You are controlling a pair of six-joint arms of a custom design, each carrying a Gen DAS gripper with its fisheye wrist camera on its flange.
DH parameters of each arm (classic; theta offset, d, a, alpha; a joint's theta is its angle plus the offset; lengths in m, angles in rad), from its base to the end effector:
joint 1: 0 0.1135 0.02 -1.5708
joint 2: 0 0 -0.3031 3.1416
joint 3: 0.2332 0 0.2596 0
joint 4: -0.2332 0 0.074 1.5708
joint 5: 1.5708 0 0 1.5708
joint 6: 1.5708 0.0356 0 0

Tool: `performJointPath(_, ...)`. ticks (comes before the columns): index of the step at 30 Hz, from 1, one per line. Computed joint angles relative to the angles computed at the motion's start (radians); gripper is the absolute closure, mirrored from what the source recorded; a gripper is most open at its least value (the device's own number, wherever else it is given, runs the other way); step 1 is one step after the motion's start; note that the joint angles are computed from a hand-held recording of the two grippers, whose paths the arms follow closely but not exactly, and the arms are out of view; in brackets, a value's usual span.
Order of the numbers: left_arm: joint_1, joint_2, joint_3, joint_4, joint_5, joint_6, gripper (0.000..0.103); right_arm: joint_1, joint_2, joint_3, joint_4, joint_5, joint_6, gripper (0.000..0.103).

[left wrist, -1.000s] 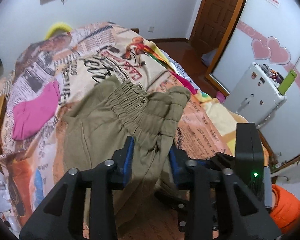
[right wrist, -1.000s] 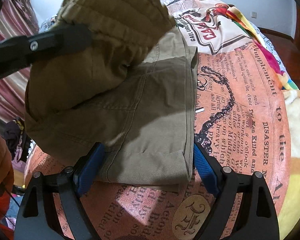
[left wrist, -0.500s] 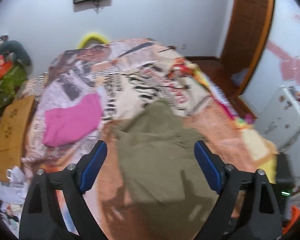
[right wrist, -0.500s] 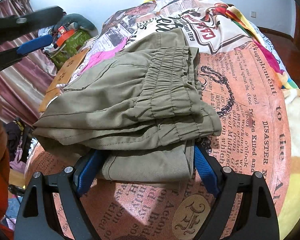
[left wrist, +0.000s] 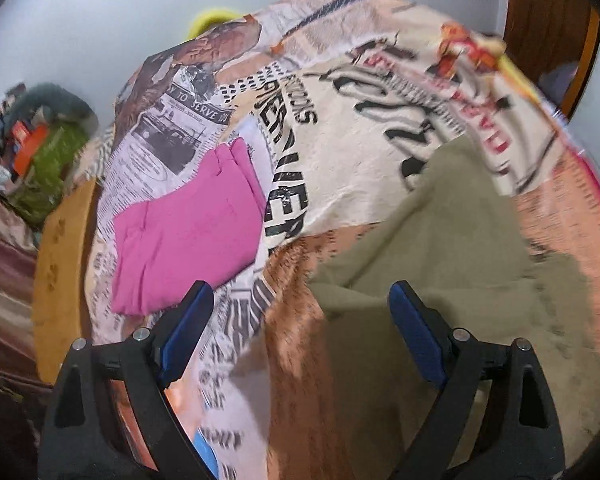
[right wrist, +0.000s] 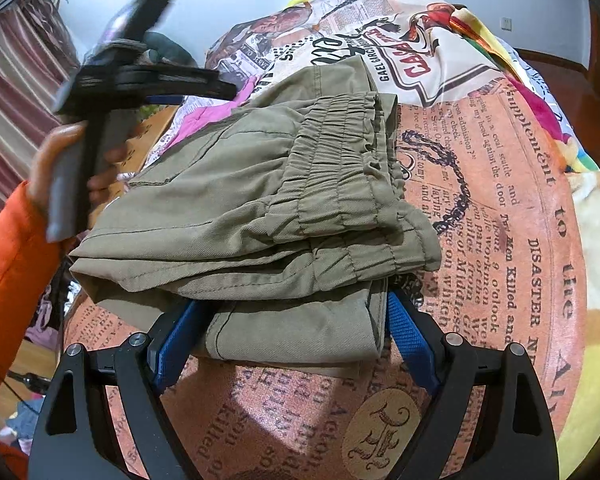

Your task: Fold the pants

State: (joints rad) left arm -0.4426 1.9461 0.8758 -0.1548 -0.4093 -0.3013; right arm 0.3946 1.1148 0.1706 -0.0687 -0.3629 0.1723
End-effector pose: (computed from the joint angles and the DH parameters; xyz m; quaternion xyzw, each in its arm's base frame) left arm 0.3143 -0.1333 0.1023 0.0332 0.9646 0.1253 0.2296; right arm 0.1244 0.0655 0.1252 -0.1543 0.9342 0.2423 0.2115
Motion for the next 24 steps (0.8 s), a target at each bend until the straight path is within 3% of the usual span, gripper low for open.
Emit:
performJointPath(3,0.009,0.094,0.043,-0.019,0.005,0.009,0.012,-0.016,0.002,0.000,-0.001,-0.017,-0.006,0.017)
performJointPath(6,0.038,0.155,0.059,-0.049,0.082,0.010,0.010,-0.024,-0.010,0.012,-0.035,-0.018,-0.021,0.017)
performJointPath(11,0.060,0.083,-0.049,0.017,0.113,0.025,0.010,-0.103,-0.063,0.030,-0.138,-0.026,-0.076,0.017)
performJointPath(20,-0.051,-0.131,-0.272,0.041,-0.032,-0.019,0.010,-0.436,-0.262,0.065,-0.405,-0.105,-0.265,0.017)
performJointPath(24,-0.086,-0.273,-0.391,0.038,-0.007,-0.079,0.010,-0.546,-0.335,0.092,-0.495,-0.155,-0.323,0.017)
